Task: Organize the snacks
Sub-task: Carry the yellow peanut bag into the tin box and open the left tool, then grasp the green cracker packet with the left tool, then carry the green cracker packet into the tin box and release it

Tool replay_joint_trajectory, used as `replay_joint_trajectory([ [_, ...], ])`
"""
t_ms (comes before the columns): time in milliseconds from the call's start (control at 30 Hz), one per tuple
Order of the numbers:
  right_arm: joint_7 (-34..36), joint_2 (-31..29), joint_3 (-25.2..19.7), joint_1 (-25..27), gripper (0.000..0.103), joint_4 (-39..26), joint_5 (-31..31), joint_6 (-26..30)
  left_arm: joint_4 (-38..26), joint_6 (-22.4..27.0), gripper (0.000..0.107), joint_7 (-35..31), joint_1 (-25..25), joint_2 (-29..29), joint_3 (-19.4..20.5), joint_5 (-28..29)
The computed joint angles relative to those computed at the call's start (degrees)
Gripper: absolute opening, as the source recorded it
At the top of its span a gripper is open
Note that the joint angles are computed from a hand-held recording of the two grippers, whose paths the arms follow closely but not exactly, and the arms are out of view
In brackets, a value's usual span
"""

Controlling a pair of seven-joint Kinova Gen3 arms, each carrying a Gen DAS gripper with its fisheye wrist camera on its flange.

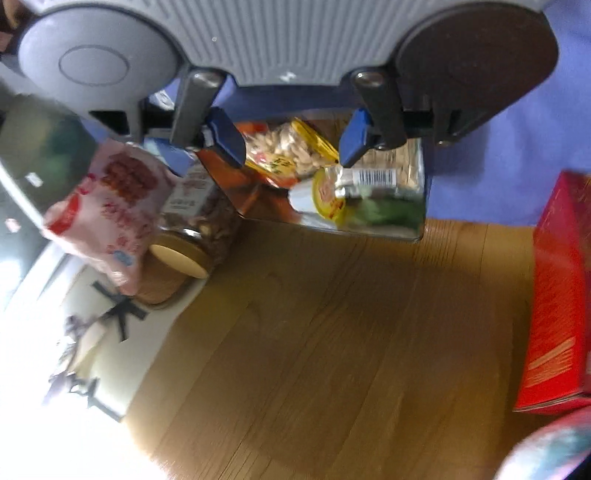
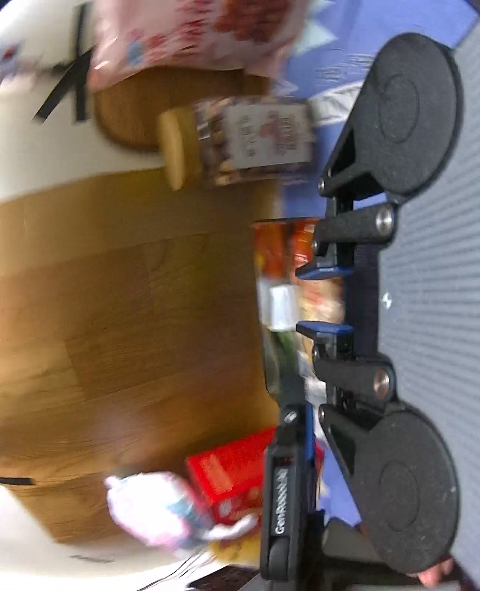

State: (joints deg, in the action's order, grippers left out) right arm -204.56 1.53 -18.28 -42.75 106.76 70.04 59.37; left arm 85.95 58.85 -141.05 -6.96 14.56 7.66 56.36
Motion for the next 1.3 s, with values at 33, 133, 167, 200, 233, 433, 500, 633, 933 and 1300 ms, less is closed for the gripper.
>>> replay_joint_trajectory([
  [33, -2.3, -1.6, -0.7, -0.6, 0.028, 1.8, -0.7, -0.5, 1.3, 2.3, 0.057, -1.6, -1.5, -1.0, -0.3, 1.1],
  [133, -9.3, -7.2, -4.6, -1.7, 0.028, 8.4, -4.3, -5.5, 5.8, 9.3, 0.057, -5.9, -9.0, -4.1, 3.2, 0.6],
  [167, -11.6, -8.2, -6.1, -2.2, 0.029, 9.9, -4.9, -6.8, 6.7, 11.7, 0.057, -6.7, -11.7, -4.6, 5.0, -0.7],
  [200, -14.0, -8.9, -7.9, -3.3, 0.03, 11.4, -5.6, -7.2, 7.7, 14.0, 0.057, -7.4, -14.1, -5.0, 6.6, -1.8],
  [233, -16.3, -8.9, -10.4, -3.8, 0.031, 12.4, -5.5, -6.6, 9.2, 16.3, 0.057, -8.9, -15.7, -5.7, 7.1, -2.6],
  [433, -18.8, -1.4, -17.7, -12.2, 0.046, 8.7, -6.3, 6.2, 15.1, 25.5, 0.057, -16.2, -8.6, -7.6, -5.1, -5.4],
  [500, -14.8, 0.6, -16.5, -14.8, 0.046, 6.7, -7.1, 8.3, 16.6, 25.3, 0.057, -17.3, -5.9, -8.1, -7.9, -5.9],
  [633, -6.8, 6.2, -14.1, -19.1, 0.047, 2.4, -7.3, 14.0, 19.6, 23.7, 0.054, -17.6, -4.7, -9.1, -7.8, -7.7],
  [933, -4.3, 7.5, -6.5, -24.0, 0.041, 1.5, -3.9, 19.3, 18.1, 18.1, 0.034, -15.6, -1.8, -11.2, -8.6, -3.8],
  [1300, 9.0, 3.8, 0.2, -11.3, 0.041, -1.4, 5.4, 8.7, 3.3, 9.5, 0.034, -5.8, 0.9, -4.3, -4.9, 3.9],
])
